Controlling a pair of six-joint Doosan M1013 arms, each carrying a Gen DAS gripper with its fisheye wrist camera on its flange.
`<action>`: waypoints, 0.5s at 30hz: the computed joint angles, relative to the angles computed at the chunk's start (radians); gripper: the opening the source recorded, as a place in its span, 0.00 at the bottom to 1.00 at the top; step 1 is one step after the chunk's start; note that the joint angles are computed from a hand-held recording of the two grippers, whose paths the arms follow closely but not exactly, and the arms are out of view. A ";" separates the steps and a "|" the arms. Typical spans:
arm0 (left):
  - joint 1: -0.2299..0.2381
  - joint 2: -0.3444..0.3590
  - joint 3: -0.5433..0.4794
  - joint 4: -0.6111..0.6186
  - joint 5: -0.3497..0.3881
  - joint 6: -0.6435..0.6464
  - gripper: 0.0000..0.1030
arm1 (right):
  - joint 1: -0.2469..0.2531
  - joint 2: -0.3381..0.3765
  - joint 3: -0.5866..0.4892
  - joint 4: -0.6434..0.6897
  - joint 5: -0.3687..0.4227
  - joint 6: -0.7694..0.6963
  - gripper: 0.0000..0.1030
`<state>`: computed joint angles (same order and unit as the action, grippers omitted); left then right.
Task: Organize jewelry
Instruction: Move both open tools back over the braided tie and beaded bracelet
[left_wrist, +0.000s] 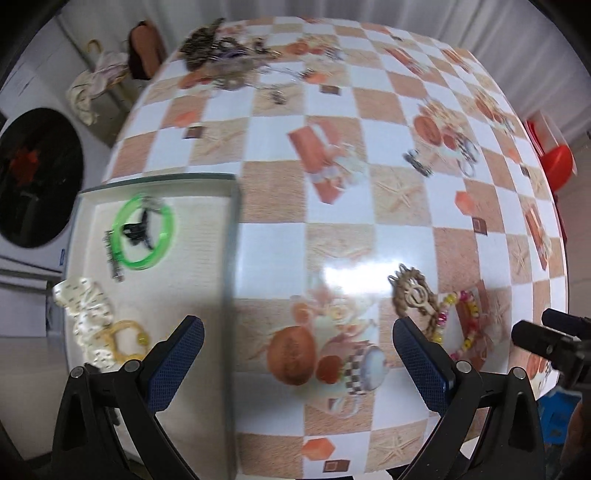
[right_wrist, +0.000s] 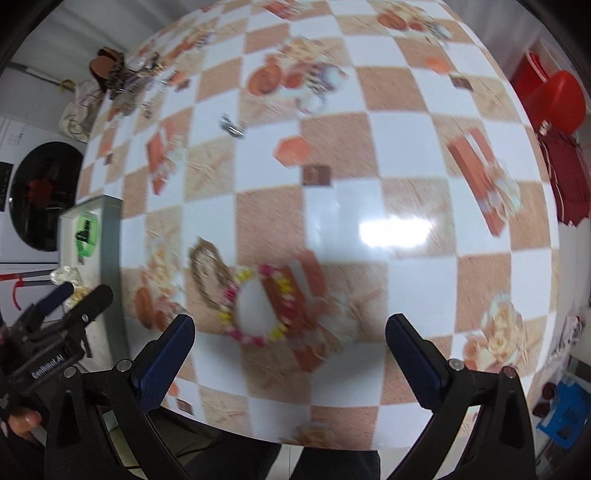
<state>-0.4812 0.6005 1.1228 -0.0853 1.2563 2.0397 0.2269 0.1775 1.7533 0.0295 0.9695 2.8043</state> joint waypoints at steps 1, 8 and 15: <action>-0.003 0.002 0.002 -0.001 0.002 0.007 1.00 | 0.001 -0.002 0.005 0.001 0.000 0.004 1.00; -0.023 0.010 0.026 -0.001 0.007 0.045 1.00 | 0.016 0.014 0.014 -0.019 0.033 0.014 1.00; -0.033 0.023 0.036 -0.008 0.016 0.062 1.00 | 0.032 0.056 -0.008 -0.053 0.078 -0.005 0.74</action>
